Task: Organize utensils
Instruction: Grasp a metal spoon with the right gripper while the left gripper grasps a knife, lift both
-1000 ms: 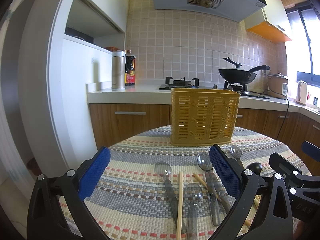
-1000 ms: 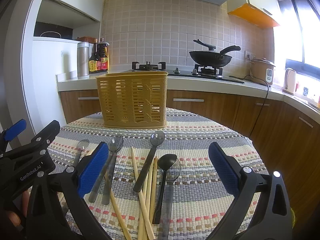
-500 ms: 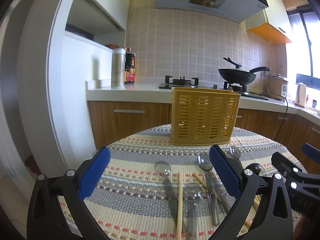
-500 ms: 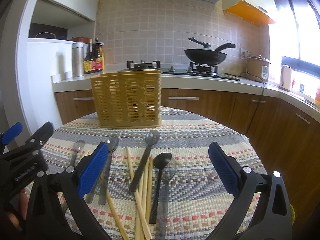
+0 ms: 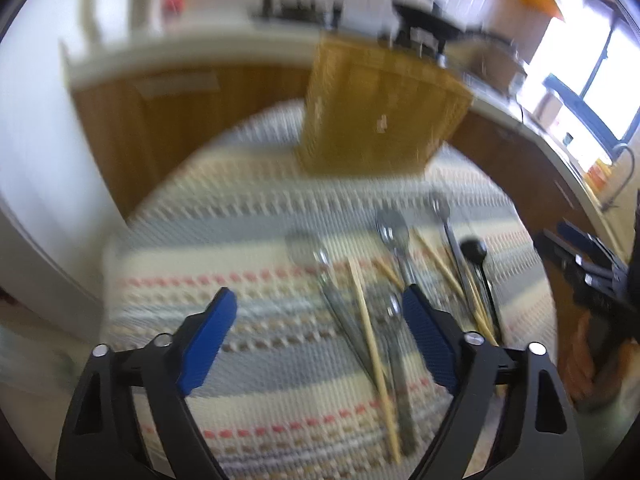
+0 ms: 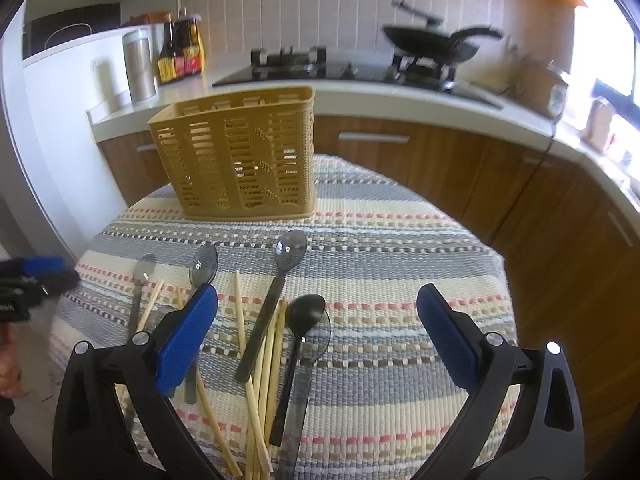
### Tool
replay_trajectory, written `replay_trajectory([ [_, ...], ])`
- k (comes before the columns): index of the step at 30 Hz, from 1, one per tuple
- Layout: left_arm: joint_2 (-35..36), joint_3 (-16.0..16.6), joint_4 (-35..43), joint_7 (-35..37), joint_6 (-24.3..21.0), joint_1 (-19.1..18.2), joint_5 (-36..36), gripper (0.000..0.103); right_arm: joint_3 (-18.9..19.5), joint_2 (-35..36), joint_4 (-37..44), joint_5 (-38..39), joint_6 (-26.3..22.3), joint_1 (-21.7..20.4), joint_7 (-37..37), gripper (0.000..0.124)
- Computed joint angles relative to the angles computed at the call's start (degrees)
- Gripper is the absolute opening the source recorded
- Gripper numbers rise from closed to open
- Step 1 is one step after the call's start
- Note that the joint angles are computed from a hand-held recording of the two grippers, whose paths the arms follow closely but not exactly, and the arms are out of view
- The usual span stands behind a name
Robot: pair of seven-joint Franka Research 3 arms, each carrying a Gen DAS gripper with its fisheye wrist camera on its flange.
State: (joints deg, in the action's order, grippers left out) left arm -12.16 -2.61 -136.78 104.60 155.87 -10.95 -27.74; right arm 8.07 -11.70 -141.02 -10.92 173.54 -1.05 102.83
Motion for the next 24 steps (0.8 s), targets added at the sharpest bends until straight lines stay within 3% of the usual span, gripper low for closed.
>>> replay_trajectory([
  [2, 3.3, 0.4, 4.1, -0.2, -5.7, 0.8, 1.0, 0.069, -6.4, 3.1, 5.5, 11.7, -6.8, 7.3, -10.7, 0.088],
  [3, 4.3, 0.0, 5.1, -0.1, -7.4, 1.4, 1.2, 0.068, -7.8, 4.4, 8.2, 14.3, -10.6, 8.6, -13.2, 0.087],
  [7, 11.1, -2.9, 12.2, -5.4, -14.1, 4.0, 4.9, 0.050, -9.1, 12.7, 20.9, 24.0, -25.5, 8.7, -20.3, 0.074],
  [9, 13.5, -4.2, 14.5, -8.1, -15.5, 4.8, 8.2, 0.046, -9.2, 18.3, 28.3, 27.9, -34.1, 7.7, -22.0, 0.069],
  [13, 16.0, -6.0, 17.1, -12.9, -16.1, 5.3, 15.1, 0.043, -9.0, 26.8, 38.3, 30.2, -44.2, 6.5, -20.4, 0.060],
  [17, 18.1, -7.0, 20.0, -16.9, -17.5, 5.0, 22.0, 0.036, -9.1, 31.1, 43.5, 27.7, -47.6, 7.2, -18.0, 0.053],
  [18, 18.5, -7.1, 20.6, -18.2, -17.6, 4.7, 24.8, 0.029, -9.2, 32.1, 44.5, 26.3, -47.7, 7.8, -17.0, 0.053],
  [24, 22.0, -7.5, 24.9, -18.9, -17.2, 4.5, 30.2, 0.024, -9.7, 34.3, 47.6, 18.8, -48.4, 11.1, -12.6, 0.047],
])
